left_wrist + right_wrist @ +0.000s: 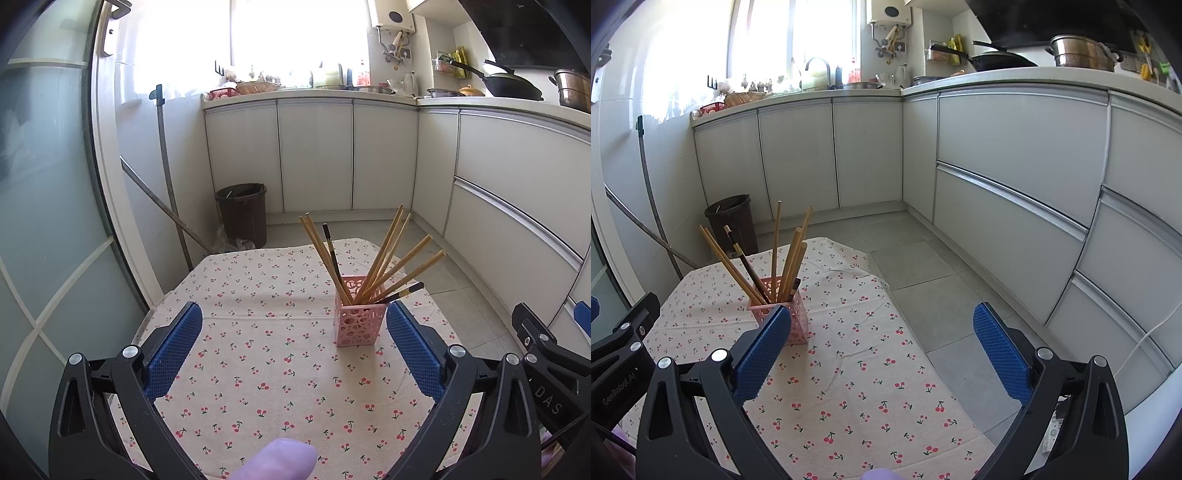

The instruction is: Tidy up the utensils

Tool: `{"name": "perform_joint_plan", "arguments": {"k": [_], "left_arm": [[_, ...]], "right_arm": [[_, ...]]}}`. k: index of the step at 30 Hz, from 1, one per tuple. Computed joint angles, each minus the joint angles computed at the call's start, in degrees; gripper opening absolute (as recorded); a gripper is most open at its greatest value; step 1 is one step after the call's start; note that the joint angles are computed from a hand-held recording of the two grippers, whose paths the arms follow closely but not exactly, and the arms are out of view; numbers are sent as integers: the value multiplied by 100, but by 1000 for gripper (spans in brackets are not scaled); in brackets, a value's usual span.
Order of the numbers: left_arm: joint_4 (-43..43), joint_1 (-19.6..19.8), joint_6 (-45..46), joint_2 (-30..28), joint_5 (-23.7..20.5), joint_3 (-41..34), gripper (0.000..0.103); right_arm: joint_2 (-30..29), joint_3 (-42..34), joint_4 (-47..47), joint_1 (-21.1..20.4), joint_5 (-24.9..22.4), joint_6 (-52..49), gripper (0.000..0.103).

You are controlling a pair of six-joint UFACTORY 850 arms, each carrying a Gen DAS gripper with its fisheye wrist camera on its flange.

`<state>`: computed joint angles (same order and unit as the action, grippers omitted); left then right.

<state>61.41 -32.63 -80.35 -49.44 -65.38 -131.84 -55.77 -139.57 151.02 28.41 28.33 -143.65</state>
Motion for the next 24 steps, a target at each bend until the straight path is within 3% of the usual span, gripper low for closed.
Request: {"name": "perform_joint_plan", "arguments": {"k": [24], "left_arm": [[-32,12,-19,-5,8,37,96]], "right_arm": [[-56,-60,104,-18,55,-89,96]]}}
